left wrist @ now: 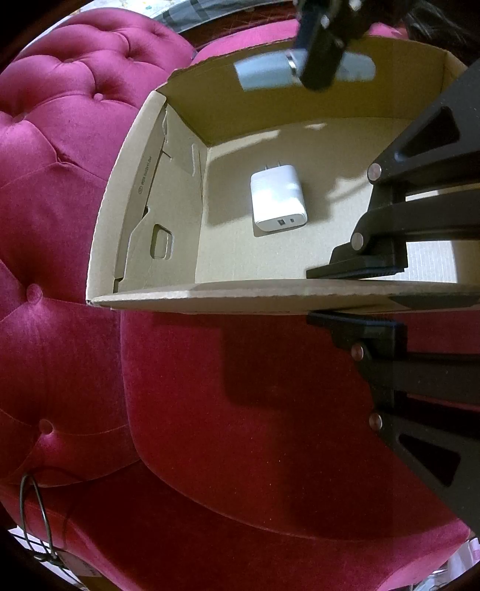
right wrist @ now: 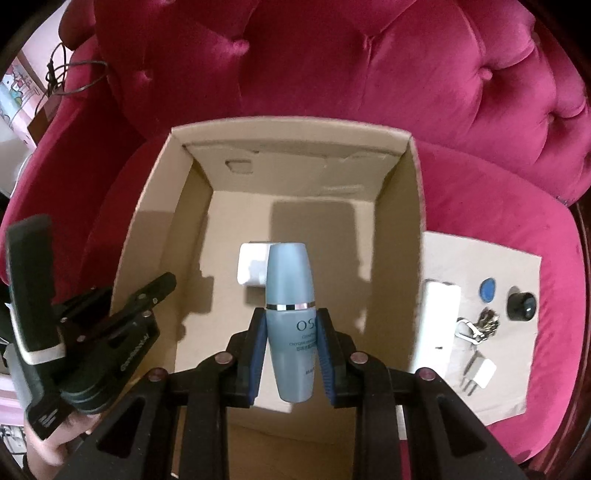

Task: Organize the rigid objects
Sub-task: 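Carry the light-blue bottle with the right gripper into the box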

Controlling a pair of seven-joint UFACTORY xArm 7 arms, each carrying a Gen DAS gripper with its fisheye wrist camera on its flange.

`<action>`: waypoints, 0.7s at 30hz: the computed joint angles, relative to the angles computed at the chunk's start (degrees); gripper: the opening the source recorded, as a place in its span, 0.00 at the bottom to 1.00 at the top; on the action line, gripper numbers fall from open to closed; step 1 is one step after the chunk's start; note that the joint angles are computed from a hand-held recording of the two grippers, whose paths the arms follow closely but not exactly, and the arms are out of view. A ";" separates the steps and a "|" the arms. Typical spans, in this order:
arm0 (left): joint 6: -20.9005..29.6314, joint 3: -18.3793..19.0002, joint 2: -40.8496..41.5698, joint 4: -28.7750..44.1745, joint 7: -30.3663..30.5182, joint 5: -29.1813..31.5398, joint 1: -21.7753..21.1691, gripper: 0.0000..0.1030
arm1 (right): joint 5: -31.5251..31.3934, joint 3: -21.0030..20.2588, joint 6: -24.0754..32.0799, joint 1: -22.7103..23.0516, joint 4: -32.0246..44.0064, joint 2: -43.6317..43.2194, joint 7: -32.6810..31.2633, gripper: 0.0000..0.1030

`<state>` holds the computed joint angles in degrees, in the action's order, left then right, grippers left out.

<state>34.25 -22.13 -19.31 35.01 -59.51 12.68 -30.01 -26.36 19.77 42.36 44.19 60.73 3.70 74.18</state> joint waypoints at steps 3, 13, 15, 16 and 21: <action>-0.16 0.18 0.00 -0.09 0.19 -0.16 -0.04 0.17 | 0.22 -0.20 -1.14 0.18 0.30 1.82 0.69 0.27; -0.01 0.41 -0.33 -0.23 1.05 -0.54 0.00 0.17 | 0.96 -2.09 -5.22 1.97 0.12 6.52 2.43 0.27; -0.11 0.41 -0.21 -0.24 1.08 -0.57 0.08 0.17 | 1.52 -2.34 -5.98 2.25 -0.03 7.39 2.60 0.27; -0.16 0.42 -0.22 -0.26 1.08 -0.63 0.09 0.17 | 1.56 -2.54 -6.07 2.46 0.10 7.75 2.71 0.27; -0.14 0.23 -0.22 -0.21 0.85 -0.46 0.13 0.17 | 2.01 -3.15 -6.51 3.49 0.72 9.80 2.48 0.27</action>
<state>34.11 -21.90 -19.53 34.80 -58.66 12.22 -29.88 -24.35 16.63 35.85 47.68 61.45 13.50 76.67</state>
